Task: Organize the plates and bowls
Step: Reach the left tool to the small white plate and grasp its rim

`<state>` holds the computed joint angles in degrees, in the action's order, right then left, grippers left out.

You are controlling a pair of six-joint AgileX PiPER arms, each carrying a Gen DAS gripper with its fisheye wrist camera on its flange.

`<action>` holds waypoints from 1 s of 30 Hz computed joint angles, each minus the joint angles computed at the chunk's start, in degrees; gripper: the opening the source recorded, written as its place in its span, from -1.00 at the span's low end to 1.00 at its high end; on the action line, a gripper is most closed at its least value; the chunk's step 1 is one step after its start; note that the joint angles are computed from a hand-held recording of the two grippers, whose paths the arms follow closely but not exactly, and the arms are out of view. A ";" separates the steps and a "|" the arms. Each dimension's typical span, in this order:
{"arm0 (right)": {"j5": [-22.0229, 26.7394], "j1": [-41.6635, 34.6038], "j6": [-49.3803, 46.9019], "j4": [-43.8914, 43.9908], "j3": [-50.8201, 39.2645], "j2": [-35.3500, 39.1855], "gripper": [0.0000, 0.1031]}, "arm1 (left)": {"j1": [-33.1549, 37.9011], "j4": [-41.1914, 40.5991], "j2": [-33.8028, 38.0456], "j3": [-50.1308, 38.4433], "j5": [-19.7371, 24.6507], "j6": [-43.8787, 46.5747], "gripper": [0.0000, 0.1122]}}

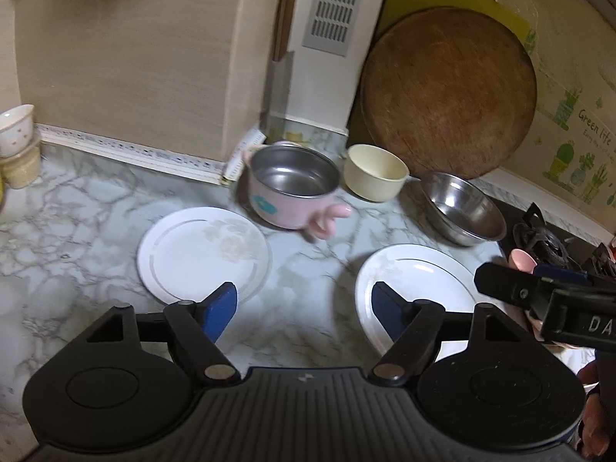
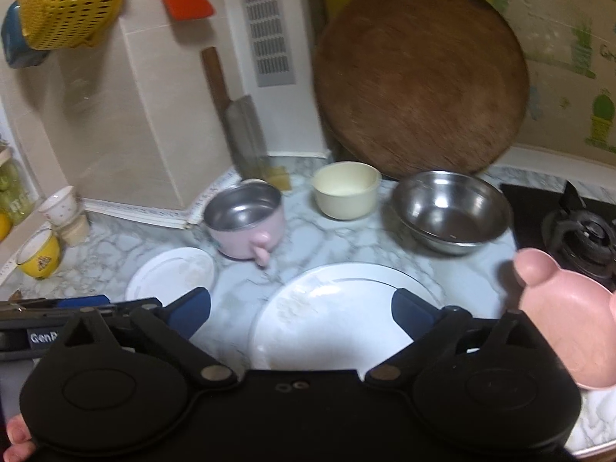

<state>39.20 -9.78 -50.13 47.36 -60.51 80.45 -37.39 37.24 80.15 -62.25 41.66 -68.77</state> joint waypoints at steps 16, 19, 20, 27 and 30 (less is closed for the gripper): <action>-10.79 19.13 21.17 -16.15 -6.87 9.05 0.99 | 25.53 -23.17 -0.90 2.75 -6.58 34.53 0.39; -9.81 21.25 26.13 -19.44 -10.93 13.48 0.99 | 29.84 -26.99 1.77 1.83 -7.32 39.81 0.39; -9.42 21.90 27.82 -20.50 -12.33 14.94 0.98 | 30.85 -27.60 2.86 1.37 -7.42 40.90 0.39; -2.87 24.84 38.83 -26.57 -23.83 26.06 0.92 | 36.25 -33.97 10.72 -2.55 -8.65 48.72 0.39; -1.32 25.92 42.14 -29.06 -26.92 29.26 0.87 | 37.75 -36.38 14.19 -4.72 -8.81 50.52 0.39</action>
